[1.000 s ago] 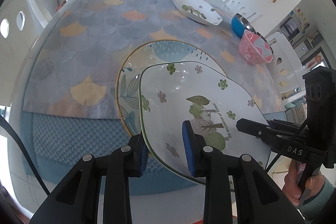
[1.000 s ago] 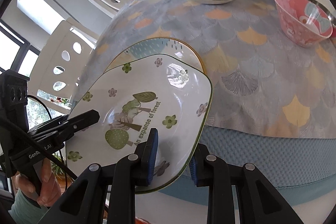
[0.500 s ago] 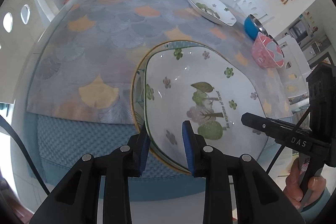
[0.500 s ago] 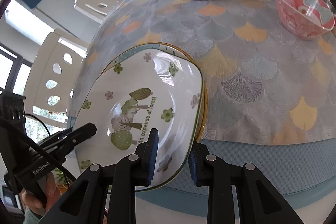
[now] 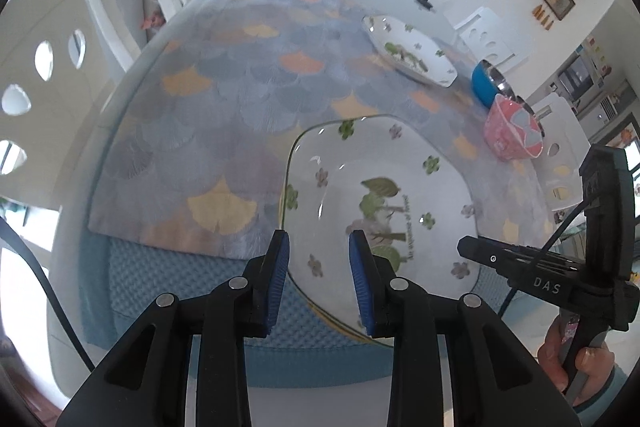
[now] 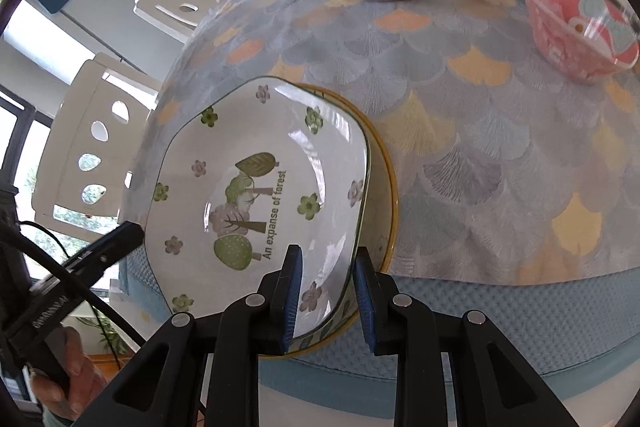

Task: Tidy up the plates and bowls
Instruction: 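Lower the hexagonal plate onto the Sunflower plate and open both grippers, then move both grippers to the second hexagonal forest plate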

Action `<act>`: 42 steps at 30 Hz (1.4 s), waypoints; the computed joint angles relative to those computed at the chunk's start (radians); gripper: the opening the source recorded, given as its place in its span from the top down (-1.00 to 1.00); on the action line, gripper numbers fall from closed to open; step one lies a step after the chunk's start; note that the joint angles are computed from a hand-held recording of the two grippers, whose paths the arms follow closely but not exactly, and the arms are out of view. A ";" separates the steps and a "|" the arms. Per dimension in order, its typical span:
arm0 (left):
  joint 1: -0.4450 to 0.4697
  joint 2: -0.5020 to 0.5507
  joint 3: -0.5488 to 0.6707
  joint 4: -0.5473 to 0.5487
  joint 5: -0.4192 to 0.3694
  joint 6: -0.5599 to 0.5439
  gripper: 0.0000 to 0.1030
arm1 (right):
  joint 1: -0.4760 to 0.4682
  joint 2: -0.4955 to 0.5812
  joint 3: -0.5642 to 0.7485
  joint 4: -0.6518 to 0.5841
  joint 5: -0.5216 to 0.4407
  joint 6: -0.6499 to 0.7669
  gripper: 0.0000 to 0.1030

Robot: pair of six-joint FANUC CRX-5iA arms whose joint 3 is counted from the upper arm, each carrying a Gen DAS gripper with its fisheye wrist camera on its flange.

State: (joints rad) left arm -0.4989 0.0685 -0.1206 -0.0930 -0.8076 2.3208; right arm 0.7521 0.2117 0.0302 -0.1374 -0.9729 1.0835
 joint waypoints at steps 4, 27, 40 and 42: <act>-0.012 0.003 0.027 -0.018 -0.004 -0.013 0.46 | 0.015 -0.026 -0.017 0.063 0.014 -0.025 0.51; -0.106 0.027 0.317 -0.337 -0.214 0.034 0.44 | 0.119 -0.021 0.114 0.291 -0.034 -0.125 0.48; -0.026 -0.004 0.324 -0.339 -0.132 -0.051 0.44 | 0.192 0.070 0.261 0.525 -0.188 -0.263 -0.06; -0.014 0.003 0.328 -0.317 -0.116 -0.077 0.41 | 0.197 0.073 0.267 0.540 -0.190 -0.267 -0.06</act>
State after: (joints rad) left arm -0.5128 0.0710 0.2069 -0.4100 -0.9235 2.2433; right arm 0.9493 0.2844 0.2974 0.4027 -1.1632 0.8164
